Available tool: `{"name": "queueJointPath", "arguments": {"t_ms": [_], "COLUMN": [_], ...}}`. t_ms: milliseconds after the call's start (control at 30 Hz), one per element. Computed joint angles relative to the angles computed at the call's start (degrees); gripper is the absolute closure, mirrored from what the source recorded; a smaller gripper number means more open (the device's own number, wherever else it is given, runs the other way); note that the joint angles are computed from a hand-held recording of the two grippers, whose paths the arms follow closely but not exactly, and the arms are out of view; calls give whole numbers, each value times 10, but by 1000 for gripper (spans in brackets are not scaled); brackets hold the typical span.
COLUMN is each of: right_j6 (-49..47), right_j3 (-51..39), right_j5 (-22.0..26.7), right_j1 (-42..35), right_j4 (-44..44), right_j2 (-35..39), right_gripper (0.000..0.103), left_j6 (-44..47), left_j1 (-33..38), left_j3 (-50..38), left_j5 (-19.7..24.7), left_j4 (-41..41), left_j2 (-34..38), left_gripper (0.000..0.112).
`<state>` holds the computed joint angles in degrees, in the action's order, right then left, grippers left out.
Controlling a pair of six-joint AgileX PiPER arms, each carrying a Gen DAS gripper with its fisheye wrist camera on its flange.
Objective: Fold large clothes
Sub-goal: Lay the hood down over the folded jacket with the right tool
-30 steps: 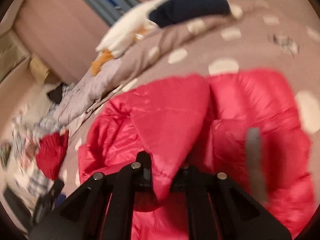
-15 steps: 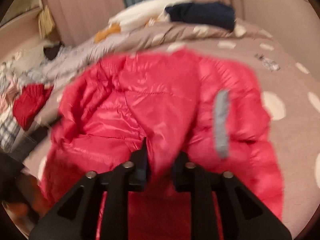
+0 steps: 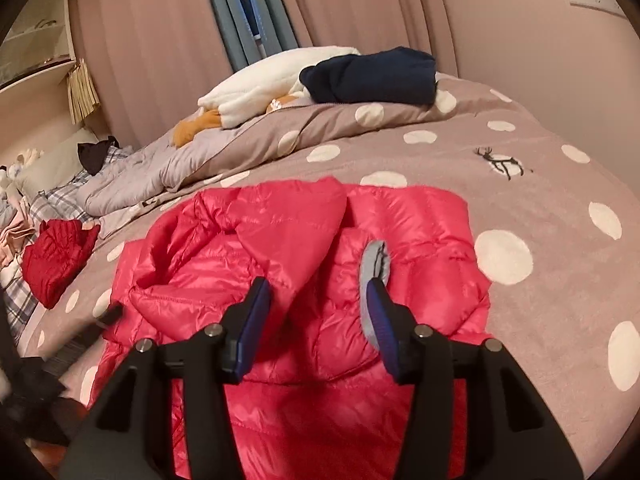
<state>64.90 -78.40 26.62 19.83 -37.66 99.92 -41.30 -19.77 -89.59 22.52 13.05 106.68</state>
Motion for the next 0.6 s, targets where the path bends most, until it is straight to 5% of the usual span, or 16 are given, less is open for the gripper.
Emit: {"name": "queueJointPath", "arguments": {"t_ms": [67, 167, 300, 467, 600], "right_j6": [-4, -13, -18, -39, -9], "right_j3": [-7, -26, -71, -54, -54], "right_j5": [-1, 3, 67, 95, 114], "right_j1": [-3, -2, 12, 8, 25], "right_j4": [10, 13, -20, -5, -61], "right_j2": [5, 18, 63, 87, 101], "right_gripper": [52, 52, 53, 45, 41], "left_j6": [-18, 41, 32, -16, -15], "left_j1": [-1, -4, -27, -51, -45], "left_j3": [-18, -108, -230, -169, -157], "left_j5": [-6, 47, 193, 165, 165], "left_j4": [24, -26, 27, 125, 105], "left_j2": [9, 68, 164, 157, 142], "left_gripper": [28, 28, 28, 28, 28]}}
